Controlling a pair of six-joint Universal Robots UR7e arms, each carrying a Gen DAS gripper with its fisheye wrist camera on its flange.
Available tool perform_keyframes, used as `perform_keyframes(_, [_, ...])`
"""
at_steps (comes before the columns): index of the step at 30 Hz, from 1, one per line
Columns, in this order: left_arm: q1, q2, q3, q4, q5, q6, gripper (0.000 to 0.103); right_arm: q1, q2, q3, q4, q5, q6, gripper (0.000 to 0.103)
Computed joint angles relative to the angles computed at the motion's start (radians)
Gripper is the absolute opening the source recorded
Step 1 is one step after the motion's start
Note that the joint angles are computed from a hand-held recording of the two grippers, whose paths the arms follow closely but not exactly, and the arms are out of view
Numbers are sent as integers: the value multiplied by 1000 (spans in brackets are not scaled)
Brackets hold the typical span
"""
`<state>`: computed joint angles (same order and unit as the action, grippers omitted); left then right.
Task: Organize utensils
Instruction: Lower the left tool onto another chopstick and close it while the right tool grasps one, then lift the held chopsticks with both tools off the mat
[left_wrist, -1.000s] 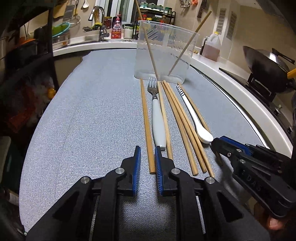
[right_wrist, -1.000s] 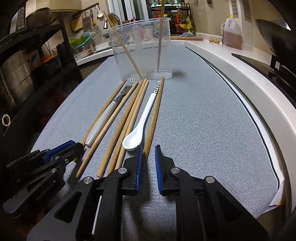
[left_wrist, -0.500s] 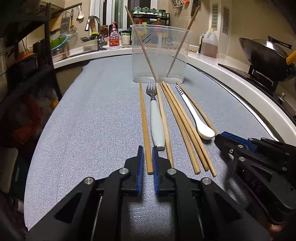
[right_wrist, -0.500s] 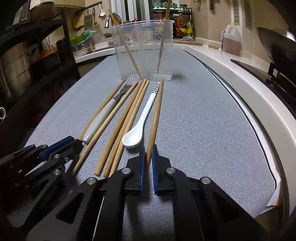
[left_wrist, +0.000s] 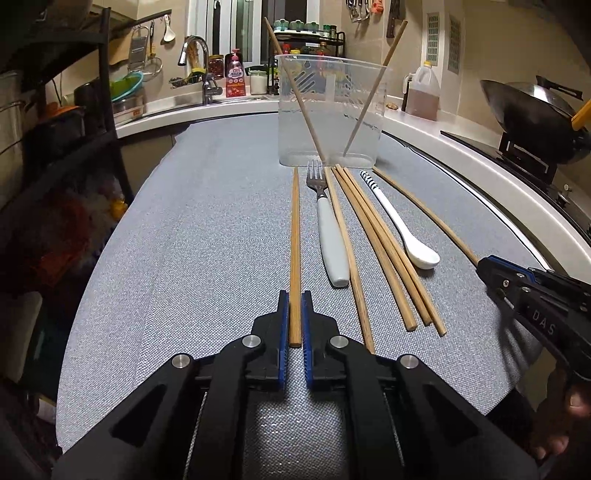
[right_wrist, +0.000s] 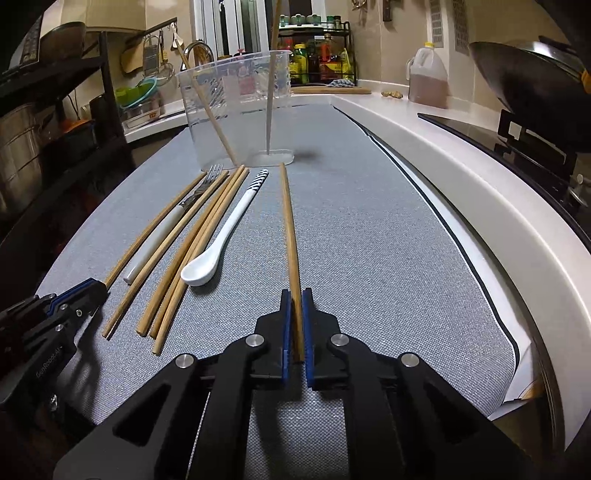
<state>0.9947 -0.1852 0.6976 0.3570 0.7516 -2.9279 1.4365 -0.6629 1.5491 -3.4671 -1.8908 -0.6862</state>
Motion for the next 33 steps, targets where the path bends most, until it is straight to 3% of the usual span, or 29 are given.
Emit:
perform_keyframes(13, [-2, -4, 21, -53, -13, 27, 7, 2, 15, 2, -40, 6, -62, 5])
perform_keyframes(19, [0, -17, 41, -65, -19, 6, 7, -1, 13, 6, -62, -2, -31, 6])
perform_keyframes(33, [-1, -9, 33, -72, -23, 1, 7, -3, 16, 6, -66, 11, -54, 7])
